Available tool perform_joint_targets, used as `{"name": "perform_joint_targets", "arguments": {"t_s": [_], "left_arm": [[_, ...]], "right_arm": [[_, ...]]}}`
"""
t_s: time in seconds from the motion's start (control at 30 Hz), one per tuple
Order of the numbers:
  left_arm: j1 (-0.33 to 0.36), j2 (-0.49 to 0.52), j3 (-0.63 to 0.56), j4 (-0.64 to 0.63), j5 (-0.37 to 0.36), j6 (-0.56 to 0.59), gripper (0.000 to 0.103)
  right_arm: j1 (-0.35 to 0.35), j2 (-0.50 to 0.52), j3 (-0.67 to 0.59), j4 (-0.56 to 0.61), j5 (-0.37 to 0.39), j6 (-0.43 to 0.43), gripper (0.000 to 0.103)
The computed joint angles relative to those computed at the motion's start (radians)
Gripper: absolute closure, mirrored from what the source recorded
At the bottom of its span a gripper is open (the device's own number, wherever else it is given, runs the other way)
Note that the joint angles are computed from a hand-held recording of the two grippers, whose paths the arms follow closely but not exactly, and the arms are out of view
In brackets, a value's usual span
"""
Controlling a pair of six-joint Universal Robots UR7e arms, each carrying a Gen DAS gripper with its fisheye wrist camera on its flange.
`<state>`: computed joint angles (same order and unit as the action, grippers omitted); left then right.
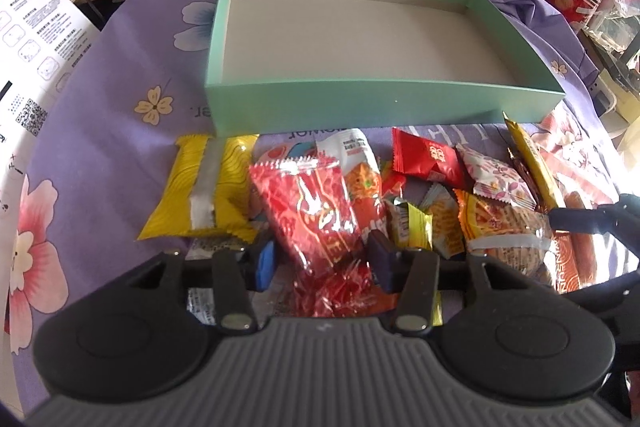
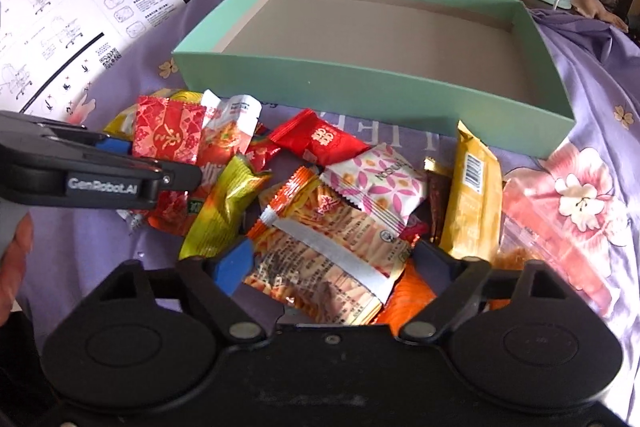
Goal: Organize snacks
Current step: 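Grasp the red candy packet with the left gripper while the right grasps the spicy strip pack, then carry both packets into the green tray and open both grippers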
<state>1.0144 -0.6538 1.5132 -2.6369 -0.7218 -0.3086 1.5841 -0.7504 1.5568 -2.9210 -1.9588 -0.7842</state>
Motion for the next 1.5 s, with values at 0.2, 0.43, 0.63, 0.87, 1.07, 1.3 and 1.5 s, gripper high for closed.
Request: {"name": "perform_joint_targets", "arguments": {"t_s": [0.2,0.43,0.63,0.87,1.07,1.3,1.5], "left_arm": [[-0.007,-0.008,0.021,-0.013,0.015,-0.028,0.068],[-0.029,-0.037,0.057,-0.044,0.038,-0.035,0.068],[-0.05,-0.057,0.072,-0.057,0.034,-0.022,0.068],[-0.061,-0.05,0.063,-0.072,0.033,0.007,0.068],[-0.054,-0.062,0.079,-0.048,0.03,-0.028,0.068],[-0.045,-0.068,0.083,-0.046,0.018,-0.036,0.068],[-0.041,-0.071,0.079,-0.023,0.019,-0.049,0.068]], "right_arm": [[0.006,0.001,0.016,-0.064,-0.012,-0.014,0.035],[-0.001,-0.03,0.019,-0.04,0.02,0.07,0.046],[0.0,-0.062,0.034,-0.014,0.072,0.111,0.052],[0.006,-0.05,0.015,0.011,0.052,0.078,0.052],[-0.008,-0.064,0.035,-0.013,0.091,0.059,0.017],[0.014,-0.052,0.04,-0.028,0.094,-0.244,0.009],[0.023,0.026,-0.072,0.076,0.052,-0.351,0.011]]}}
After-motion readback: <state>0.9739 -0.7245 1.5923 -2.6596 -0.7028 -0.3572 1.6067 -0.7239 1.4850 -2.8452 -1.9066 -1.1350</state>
